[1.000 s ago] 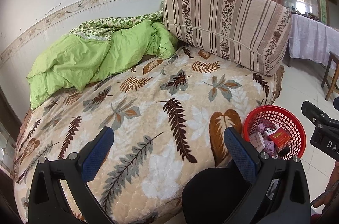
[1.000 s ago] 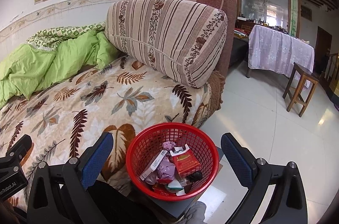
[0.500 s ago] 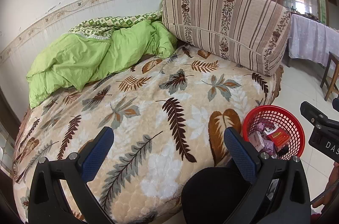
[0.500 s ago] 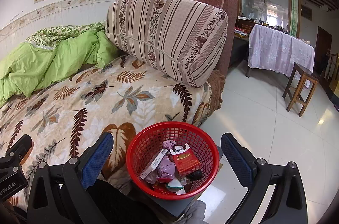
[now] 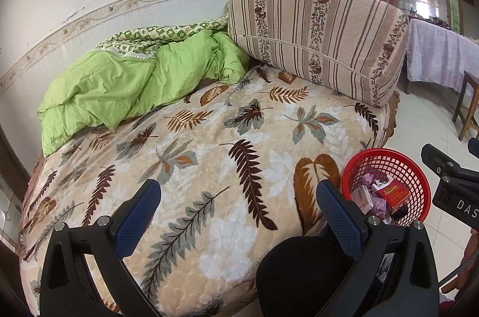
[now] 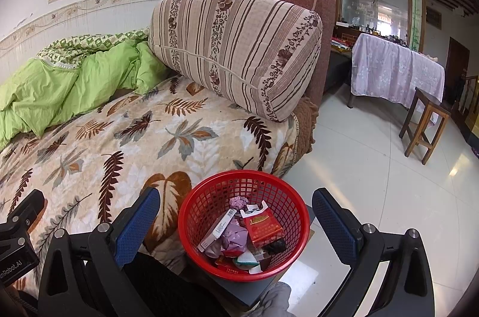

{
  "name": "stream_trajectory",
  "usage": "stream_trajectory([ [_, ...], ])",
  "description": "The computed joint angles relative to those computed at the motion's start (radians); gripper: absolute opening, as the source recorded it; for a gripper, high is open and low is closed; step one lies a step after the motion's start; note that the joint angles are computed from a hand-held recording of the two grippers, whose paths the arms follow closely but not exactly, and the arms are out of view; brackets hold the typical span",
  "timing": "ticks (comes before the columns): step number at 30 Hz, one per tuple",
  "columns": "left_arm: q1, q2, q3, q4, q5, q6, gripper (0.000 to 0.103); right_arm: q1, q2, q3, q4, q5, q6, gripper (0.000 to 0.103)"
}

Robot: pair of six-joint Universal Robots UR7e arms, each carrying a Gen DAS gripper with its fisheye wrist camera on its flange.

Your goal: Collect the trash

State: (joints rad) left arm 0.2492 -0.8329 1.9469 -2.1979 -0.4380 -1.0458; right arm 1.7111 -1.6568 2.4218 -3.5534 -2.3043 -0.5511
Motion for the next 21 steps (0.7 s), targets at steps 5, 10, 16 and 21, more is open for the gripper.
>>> stream_trajectory([
  [5, 0.000, 0.000, -0.002, 0.003, -0.001, -0.003, 0.103, -0.004, -0.002, 0.003, 0.001, 0.003, 0.000, 0.102],
  [10, -0.001, 0.001, -0.002, 0.004, 0.000, -0.003, 0.103, -0.003, -0.001, 0.000, 0.004, 0.002, 0.000, 0.102],
  [16, -0.002, 0.004, -0.004, 0.004, 0.001, -0.005, 0.103, -0.006, -0.001, 0.002, 0.001, 0.005, -0.001, 0.102],
  [21, -0.002, 0.005, -0.005, 0.007, 0.001, -0.007, 0.103, -0.005, -0.001, 0.001, 0.003, 0.004, 0.000, 0.102],
])
